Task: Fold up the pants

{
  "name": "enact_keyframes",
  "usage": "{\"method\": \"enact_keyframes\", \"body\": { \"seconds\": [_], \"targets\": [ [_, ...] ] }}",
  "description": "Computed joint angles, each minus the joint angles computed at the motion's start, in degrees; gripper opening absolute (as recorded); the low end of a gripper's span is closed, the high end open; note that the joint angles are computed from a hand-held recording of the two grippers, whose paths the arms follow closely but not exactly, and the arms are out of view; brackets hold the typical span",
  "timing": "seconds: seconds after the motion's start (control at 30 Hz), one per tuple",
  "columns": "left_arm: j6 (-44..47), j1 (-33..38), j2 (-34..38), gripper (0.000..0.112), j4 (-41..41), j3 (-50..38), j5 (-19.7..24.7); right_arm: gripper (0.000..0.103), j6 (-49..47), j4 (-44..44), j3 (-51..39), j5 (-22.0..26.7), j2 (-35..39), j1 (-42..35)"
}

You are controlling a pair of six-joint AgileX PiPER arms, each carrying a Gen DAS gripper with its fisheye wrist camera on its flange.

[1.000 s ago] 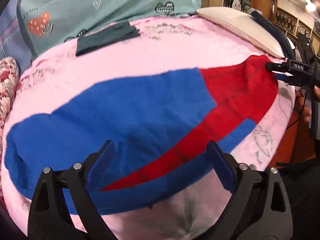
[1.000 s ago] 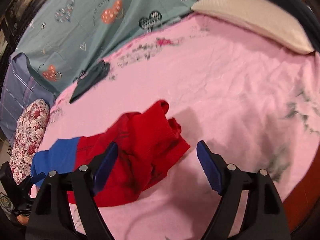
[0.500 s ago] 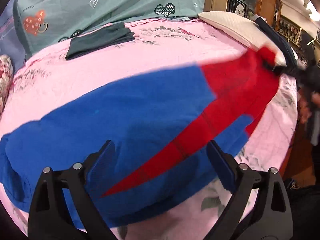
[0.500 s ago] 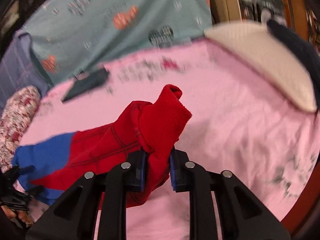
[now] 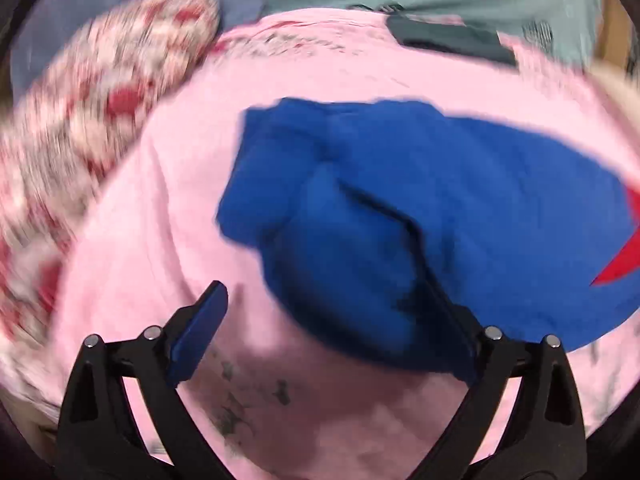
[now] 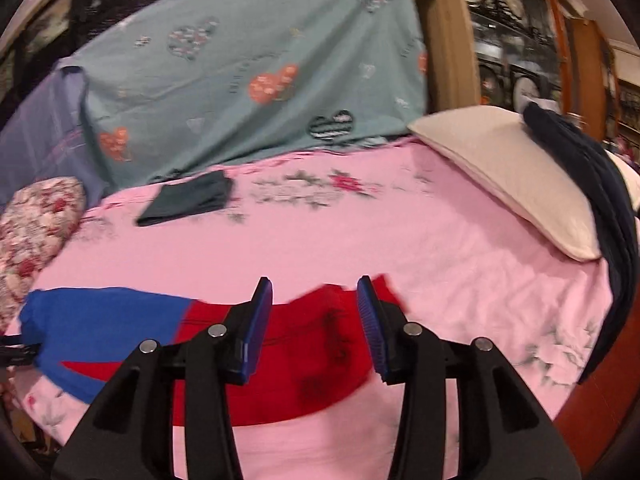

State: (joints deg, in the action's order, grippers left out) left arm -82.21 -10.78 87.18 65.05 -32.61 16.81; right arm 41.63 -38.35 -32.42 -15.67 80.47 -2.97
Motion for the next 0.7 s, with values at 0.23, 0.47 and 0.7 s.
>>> {"method": "enact_keyframes", "body": {
  "seconds": [0.23,0.47,0.7],
  "targets": [
    [-9.05,-3.16,-6.53,0.097,6.22,2.53,7.68,0.050,5.70,-7.16,0.05,0.87,-1.21,8.85],
    [-15.10,-10.76,-10.71,0.098,13.92,0.57,15.70,0.050,18.42,-19.78,-0.49,-0.58,0.10,9.05],
    [-9.79,4.14,1.30,0.100,10.20,0.73,5.66,0.050,23.25,-24.76,-0.36,-0.98,2.23,8.96]
  ]
}}
